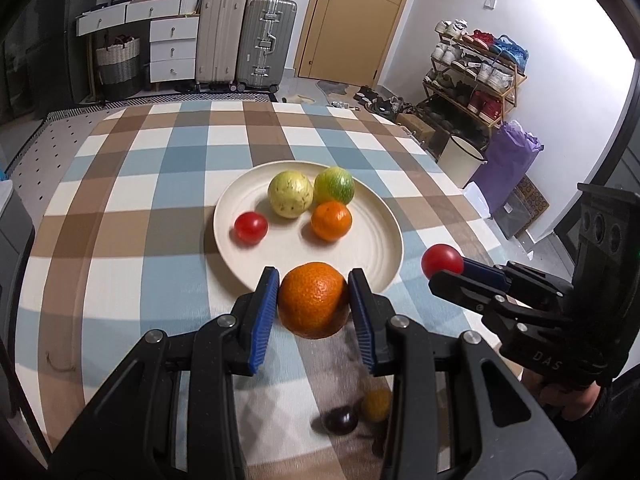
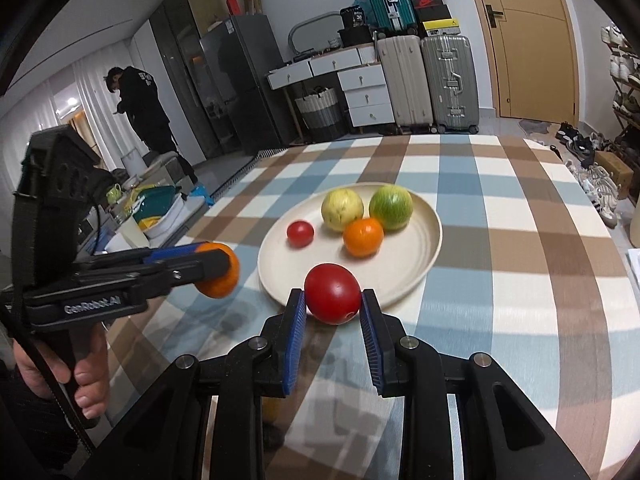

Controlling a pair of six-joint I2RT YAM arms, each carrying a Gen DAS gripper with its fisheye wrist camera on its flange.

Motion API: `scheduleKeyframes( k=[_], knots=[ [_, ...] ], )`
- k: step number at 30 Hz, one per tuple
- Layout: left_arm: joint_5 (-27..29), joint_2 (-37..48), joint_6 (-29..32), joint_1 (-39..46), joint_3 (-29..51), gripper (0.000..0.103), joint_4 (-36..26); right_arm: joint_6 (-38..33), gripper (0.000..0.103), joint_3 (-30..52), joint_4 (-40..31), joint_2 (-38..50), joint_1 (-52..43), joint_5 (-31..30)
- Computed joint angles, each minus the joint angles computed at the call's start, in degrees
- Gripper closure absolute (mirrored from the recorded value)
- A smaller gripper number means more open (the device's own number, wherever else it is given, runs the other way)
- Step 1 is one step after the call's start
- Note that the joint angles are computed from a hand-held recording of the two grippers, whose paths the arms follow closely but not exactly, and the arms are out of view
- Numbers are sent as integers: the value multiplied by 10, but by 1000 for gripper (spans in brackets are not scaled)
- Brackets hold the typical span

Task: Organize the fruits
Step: 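Carry the orange and tomato over the cream plate with both grippers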

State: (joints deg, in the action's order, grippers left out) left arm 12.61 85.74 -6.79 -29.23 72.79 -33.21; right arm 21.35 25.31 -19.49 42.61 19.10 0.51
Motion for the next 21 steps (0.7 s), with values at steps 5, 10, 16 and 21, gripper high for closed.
scheduleKeyframes(
  k=[5, 10, 16, 21],
  knots=[
    [1, 47, -1, -2, 47, 70, -3, -23, 75, 15, 27, 36, -46, -41],
    [2, 99, 0, -4, 100, 70, -12, -42, 75, 30, 54, 82, -82, -75],
    [3, 159, 1, -5, 160, 70, -25, -58, 75, 51, 83, 143, -125, -112],
    [4, 201, 2, -2, 204, 70, -34, -64, 75, 64, 96, 177, -147, -127]
  ],
)
